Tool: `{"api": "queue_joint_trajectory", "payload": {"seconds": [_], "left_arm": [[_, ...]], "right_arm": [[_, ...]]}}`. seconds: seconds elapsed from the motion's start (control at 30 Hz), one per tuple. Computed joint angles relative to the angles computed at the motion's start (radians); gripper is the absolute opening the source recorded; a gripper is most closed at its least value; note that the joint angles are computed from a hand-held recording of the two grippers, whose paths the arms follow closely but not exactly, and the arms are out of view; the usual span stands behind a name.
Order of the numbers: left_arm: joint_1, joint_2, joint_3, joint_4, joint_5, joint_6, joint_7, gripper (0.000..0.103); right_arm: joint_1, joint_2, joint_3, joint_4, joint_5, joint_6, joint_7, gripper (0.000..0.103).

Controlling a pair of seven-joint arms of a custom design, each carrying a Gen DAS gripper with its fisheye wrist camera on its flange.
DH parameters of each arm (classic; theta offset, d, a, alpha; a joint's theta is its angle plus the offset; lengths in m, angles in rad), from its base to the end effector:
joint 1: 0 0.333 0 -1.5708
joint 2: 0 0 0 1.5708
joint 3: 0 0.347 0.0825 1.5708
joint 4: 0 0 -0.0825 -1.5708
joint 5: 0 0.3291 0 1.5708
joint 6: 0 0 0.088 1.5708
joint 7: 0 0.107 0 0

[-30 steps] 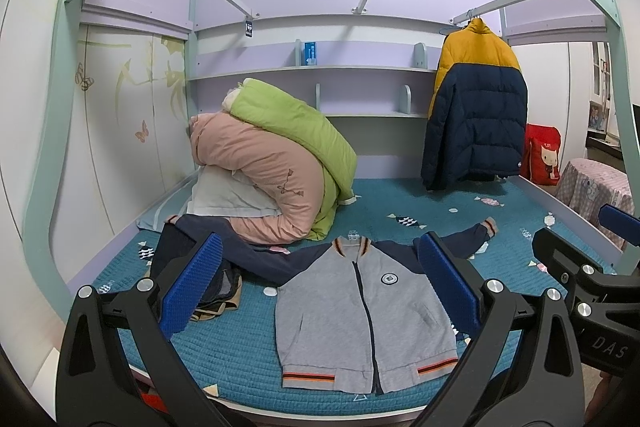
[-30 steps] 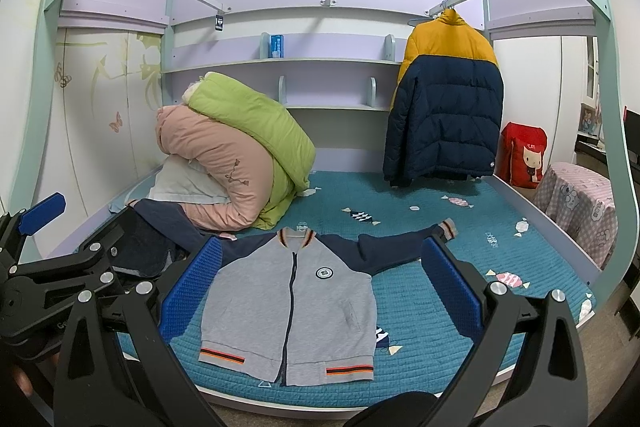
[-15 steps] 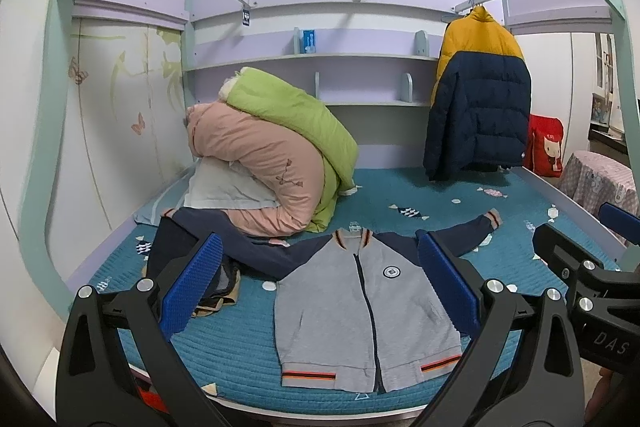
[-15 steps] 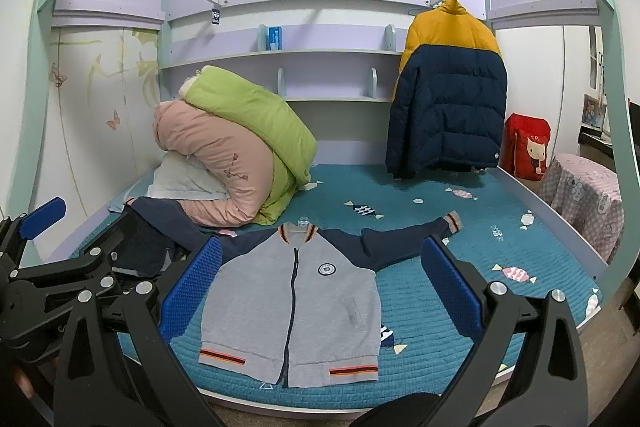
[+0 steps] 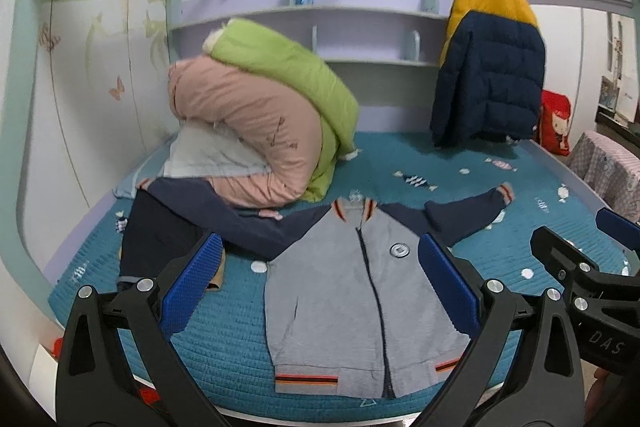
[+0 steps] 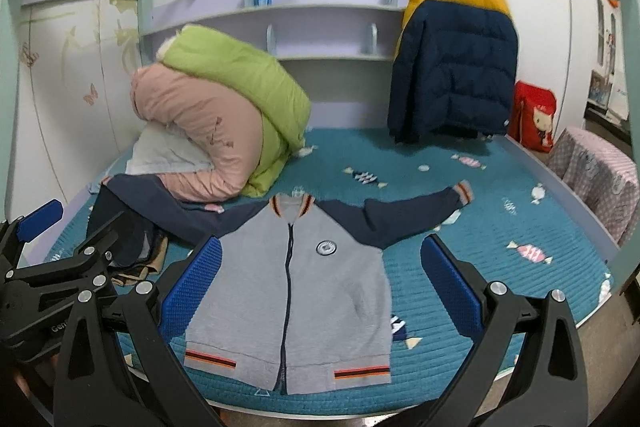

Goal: Fold large clothes
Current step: 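Grasp the navy sleeve cuff with the left gripper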

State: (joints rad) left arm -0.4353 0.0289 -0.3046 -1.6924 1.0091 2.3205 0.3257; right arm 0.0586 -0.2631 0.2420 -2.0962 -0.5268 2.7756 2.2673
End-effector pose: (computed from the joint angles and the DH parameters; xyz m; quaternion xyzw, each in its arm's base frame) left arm 0.4291 -0.3666 0.6800 -0.6159 0.6056 -0.3430 0.3692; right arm 0.4354 0.1769 0.6809 -0.6286 0.6101 -0.3335 0.3485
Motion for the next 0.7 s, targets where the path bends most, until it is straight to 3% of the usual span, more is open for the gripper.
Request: {"api": "queue_joint_trajectory", "payload": {"seconds": [0.2, 0.37, 0.53, 0.6, 0.7], "left_arm": [[0.060, 0.089, 0.064, 0.019, -0.094, 0.082, 0.071, 0.098], [0.126, 0.165, 0.120, 0.030, -0.195, 0.143, 0.159, 0.098], [0.251, 0.265, 0.149, 0.059, -0.421, 0.246, 0.355, 0.098], [0.287, 0.306, 0.168, 0.090, -0.483, 0.266, 0.412, 0.098], [0.324, 0.383, 0.212, 0.190, -0.520, 0.214, 0.475, 0.098]], "right_arm": [[0.074, 0.224, -0.030, 0.146, 0.017, -0.014, -0.045, 0.096], [0.154, 0.468, -0.052, 0.359, 0.096, -0.038, -0.146, 0.096], [0.217, 0.718, -0.055, 0.620, 0.200, -0.081, -0.273, 0.096], [0.221, 0.793, -0.042, 0.694, 0.258, -0.075, -0.335, 0.096], [0.259, 0.923, -0.061, 0.863, 0.307, -0.127, -0.390, 0.096]]}}
